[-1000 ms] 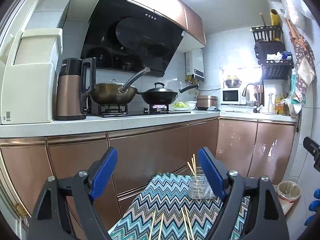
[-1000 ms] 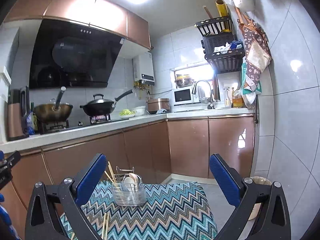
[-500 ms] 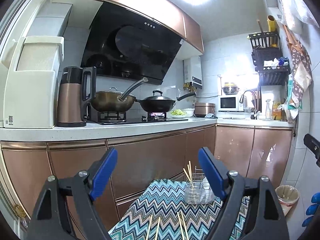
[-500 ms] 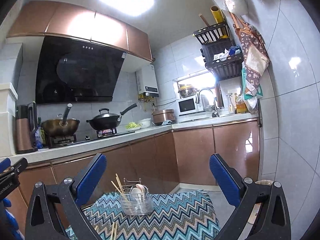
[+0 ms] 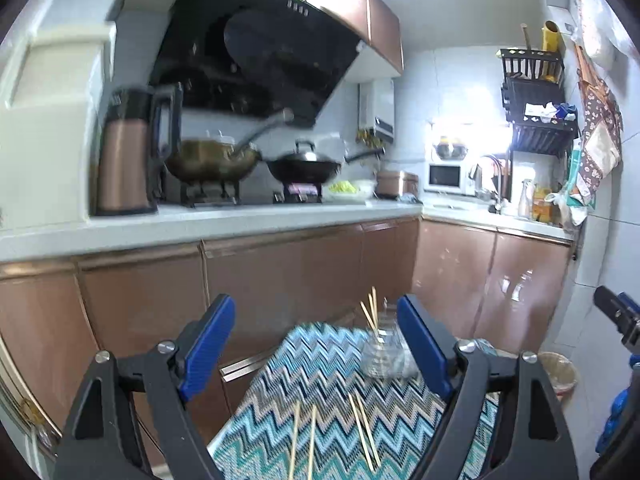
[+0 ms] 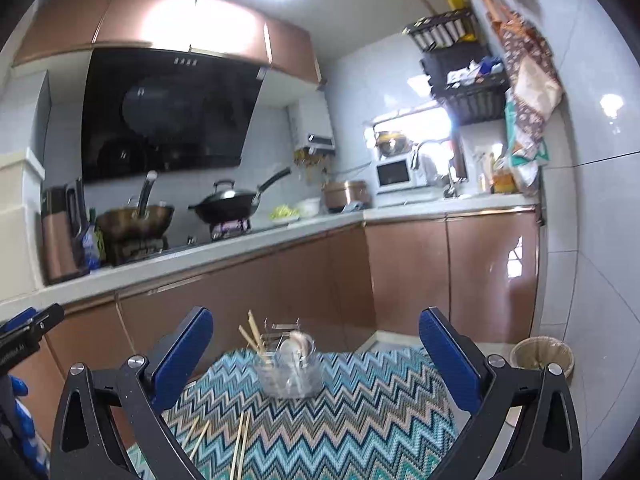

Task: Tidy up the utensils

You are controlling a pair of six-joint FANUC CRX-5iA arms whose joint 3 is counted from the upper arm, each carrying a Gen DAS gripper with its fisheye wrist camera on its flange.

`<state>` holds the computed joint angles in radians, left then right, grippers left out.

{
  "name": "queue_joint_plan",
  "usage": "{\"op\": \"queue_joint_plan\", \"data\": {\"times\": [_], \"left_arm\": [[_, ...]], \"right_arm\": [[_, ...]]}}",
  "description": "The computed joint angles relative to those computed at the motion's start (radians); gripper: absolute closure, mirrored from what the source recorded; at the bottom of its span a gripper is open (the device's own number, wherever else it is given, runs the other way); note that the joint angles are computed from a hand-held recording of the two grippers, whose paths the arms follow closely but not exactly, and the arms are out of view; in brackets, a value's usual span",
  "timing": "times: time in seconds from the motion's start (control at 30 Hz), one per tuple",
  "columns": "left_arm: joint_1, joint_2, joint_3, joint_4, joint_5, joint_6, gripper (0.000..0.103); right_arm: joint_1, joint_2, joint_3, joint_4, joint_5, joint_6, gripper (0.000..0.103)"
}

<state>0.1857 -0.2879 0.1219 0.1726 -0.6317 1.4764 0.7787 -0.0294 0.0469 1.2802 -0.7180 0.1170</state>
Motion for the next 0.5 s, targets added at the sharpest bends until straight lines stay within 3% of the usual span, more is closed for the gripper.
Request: {"op": "queue_joint_plan", "data": {"times": [0.1, 0.23, 0.37, 0.5], "left_arm": [[0.053, 0.043, -0.009, 0.167, -0.076, -0.124, 0.021], [0.094, 0.131, 0.009, 0.321, -0.212, -0.230, 0.021], [0.101, 0.236, 0.057, 0.373, -0.329, -0.254, 0.029], [0.096, 0.371, 0.160, 0.363, -0.453, -0.242, 0.037]], "right_arm": [[0.014, 0.039, 0.066, -0.147, -0.003, 0.160, 0.000], [0.024, 0.125, 0.230, -0.469, -0.040, 0.456, 0.000], [-0.002, 0.240, 0.457, -0.830, -0.140, 0.748, 0.010], [-0.044, 0.364, 0.661, -1.043, -0.277, 0.911, 0.024]]}}
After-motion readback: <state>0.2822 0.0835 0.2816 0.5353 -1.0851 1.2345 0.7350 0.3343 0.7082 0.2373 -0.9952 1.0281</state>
